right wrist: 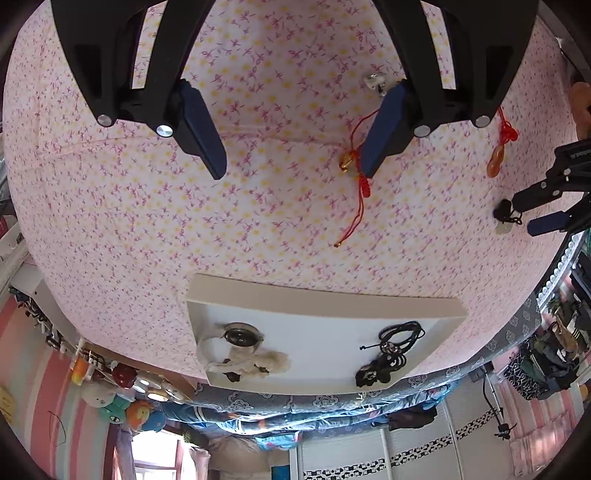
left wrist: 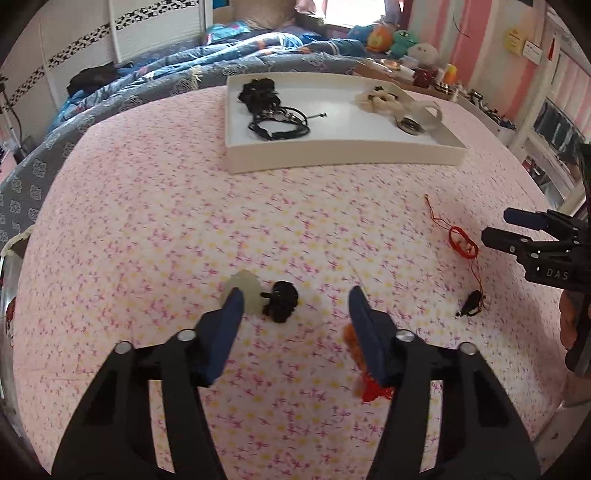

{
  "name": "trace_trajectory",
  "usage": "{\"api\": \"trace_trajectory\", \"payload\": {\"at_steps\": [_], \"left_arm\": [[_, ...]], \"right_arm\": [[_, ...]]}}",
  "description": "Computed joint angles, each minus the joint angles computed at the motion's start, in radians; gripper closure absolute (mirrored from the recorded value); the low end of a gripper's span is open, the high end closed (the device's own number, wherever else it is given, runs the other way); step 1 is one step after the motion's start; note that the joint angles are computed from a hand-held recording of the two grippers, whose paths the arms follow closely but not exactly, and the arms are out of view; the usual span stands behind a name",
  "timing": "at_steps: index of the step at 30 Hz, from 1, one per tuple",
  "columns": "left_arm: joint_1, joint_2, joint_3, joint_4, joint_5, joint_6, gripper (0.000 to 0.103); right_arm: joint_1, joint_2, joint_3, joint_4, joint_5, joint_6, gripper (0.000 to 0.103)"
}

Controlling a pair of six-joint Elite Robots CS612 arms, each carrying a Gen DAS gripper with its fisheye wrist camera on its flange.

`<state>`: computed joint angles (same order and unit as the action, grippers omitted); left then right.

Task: Organize jewelry
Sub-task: 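Move left tool to jade pendant with black tassel while right tool moves to red cord charm, then close left tool on jade pendant while right tool closes on red cord charm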

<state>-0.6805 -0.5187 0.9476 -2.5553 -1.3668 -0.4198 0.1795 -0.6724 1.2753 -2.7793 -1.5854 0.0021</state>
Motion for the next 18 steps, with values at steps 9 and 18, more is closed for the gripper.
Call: {"api": "trace_trajectory", "payload": {"at_steps": [9,18], "left_arm": [[0.002,0.021,-0.03,0.023,-0.001,-0.001,0.06],[0.004,0.029,-0.044,0.034,0.008,-0.005,0.08]], "right_arm": [[0.004,0.012,-0.019,0.03,0.017,-0.028,0.041],[0.006,0.022,-0.034,0.052,0.024,-0.035,0.043]]}}
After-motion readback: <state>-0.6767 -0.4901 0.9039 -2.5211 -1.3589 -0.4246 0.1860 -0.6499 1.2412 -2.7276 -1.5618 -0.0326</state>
